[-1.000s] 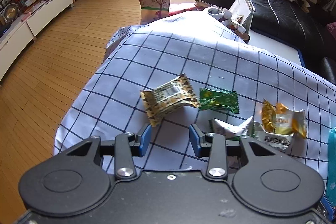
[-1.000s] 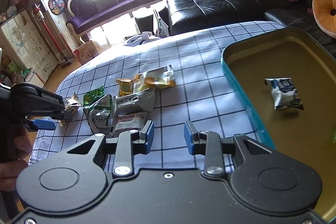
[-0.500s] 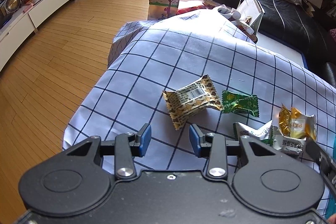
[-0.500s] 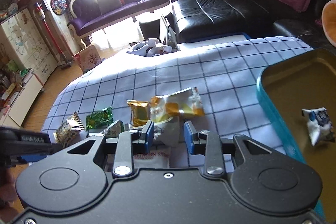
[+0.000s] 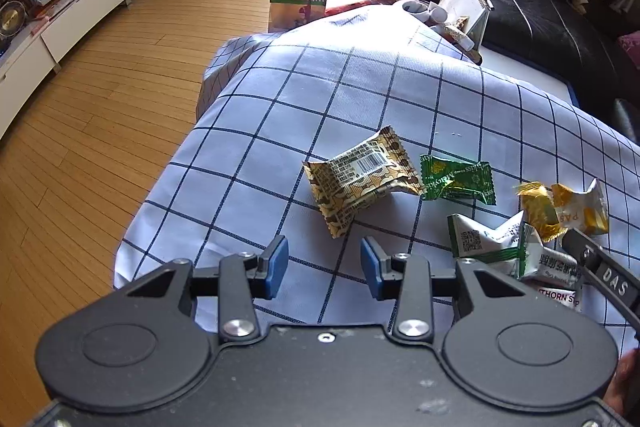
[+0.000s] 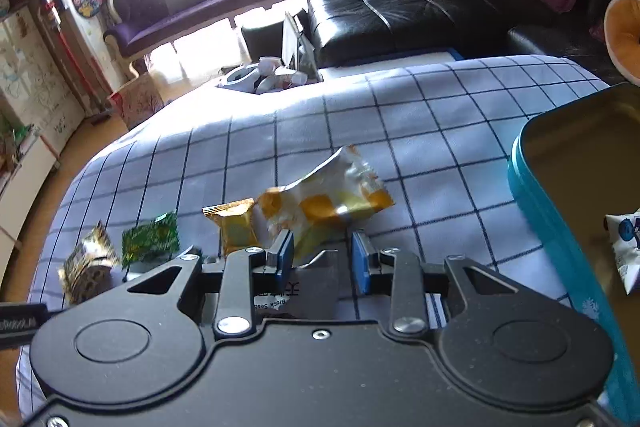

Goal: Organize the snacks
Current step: 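Lower the right gripper onto the white strip packet and close it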

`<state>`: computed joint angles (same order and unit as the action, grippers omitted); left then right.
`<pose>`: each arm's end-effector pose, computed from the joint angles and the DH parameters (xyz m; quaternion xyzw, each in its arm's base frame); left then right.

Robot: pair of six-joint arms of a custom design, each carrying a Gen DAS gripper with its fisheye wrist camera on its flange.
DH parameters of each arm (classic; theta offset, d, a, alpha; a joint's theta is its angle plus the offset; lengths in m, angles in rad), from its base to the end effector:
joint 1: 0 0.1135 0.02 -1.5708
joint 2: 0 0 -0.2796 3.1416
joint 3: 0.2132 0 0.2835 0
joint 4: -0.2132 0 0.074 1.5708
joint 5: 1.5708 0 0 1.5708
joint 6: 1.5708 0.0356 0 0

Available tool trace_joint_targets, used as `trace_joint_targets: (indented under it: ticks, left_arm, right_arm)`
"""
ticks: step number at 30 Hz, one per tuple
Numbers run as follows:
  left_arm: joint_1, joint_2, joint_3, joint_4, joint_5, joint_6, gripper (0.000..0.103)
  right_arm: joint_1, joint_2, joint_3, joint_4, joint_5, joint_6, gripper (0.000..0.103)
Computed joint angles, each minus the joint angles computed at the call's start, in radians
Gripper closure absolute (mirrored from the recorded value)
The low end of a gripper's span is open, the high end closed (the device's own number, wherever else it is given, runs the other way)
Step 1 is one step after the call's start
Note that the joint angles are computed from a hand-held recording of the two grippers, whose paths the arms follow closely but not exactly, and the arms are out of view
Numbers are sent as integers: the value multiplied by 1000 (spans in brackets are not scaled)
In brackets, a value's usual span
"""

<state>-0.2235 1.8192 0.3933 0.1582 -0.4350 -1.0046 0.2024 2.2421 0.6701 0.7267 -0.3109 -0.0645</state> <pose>0.2177 -0.0341 0.0176 -0.3976 0.8802 0.0894 0.2434 0.3163 0.0760 -0.0254 -0.1773 0.9081 0.1686 0.3398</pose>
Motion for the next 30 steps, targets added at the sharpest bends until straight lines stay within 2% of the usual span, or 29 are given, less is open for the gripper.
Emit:
trace_joint_targets:
  ticks: [12,17,22,30]
  left_arm:
    - [2,-14,-18,28,13,15,63]
    - [3,-31,-31,41,20,17,63]
    - [9,-47,-46,52,28,17,63]
    - [8,-50,-51,67,37,24,63]
  right_arm:
    - [-57,-117,-44,-243,-64,-224,61]
    - [-95,-152,-48,-300,-157,-242,61]
    - [-141,-156,-15,-393,-328,-221,61]
    - [-42,-131,-68,-259,-210,-232,61]
